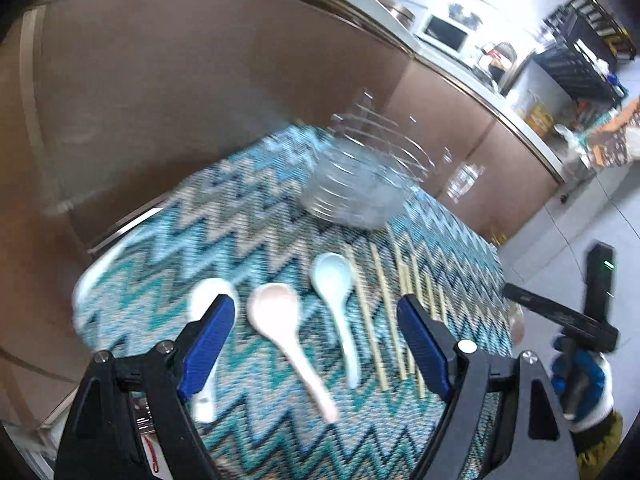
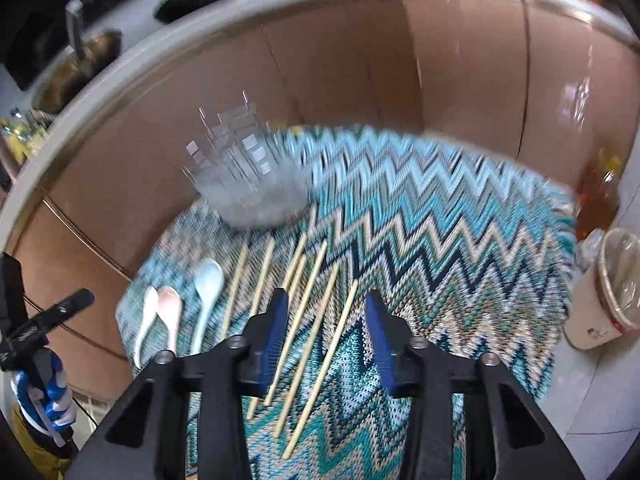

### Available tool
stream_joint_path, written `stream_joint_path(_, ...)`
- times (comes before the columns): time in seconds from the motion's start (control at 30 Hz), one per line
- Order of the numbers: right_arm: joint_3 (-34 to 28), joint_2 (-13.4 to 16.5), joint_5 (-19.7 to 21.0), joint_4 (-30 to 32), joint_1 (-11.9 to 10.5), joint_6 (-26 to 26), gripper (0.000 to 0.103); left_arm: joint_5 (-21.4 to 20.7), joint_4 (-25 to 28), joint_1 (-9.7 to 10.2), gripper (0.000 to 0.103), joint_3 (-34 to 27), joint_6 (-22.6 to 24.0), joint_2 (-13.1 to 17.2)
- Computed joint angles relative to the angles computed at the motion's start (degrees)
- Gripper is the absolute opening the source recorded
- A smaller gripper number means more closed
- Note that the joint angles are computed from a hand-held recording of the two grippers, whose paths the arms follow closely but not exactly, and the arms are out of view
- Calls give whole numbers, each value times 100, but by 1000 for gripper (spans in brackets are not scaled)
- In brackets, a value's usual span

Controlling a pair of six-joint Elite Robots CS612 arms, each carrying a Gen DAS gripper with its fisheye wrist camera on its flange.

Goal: Organize utensils
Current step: 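Lower the right gripper onto the bamboo chopsticks and close on one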

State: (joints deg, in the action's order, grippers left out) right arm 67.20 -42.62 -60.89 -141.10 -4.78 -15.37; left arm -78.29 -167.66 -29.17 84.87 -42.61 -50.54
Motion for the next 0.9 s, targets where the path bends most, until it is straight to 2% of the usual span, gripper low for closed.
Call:
stream_joint_path(0.13,-706,388,-54,1241,113,-331,27,-534,449,33,79,-665,308,367)
stream_joint_path(0.27,-1117,591,-314,1898,178,-442,24,-993,1241,76,68,-1539,535,827)
stream_joint_path(0.4,-1296,690,-537,2128,206,-523,22,-1371,1911,96,62,-2345,747,1268)
stream_joint_path(0.5,-1348,725,-574,2212,206,-570,22,-1655,2365,115,52,-2892,832,1591)
stream_joint_path(0.57,-1389,754,-593,2255,201,-575,22,-1683,2636,115,42,-3144,859,1739)
stream_joint_path(0.9,-1765,976,-659,2553,216,-666,22,-1324,3843,125,28,-4371,821,2352)
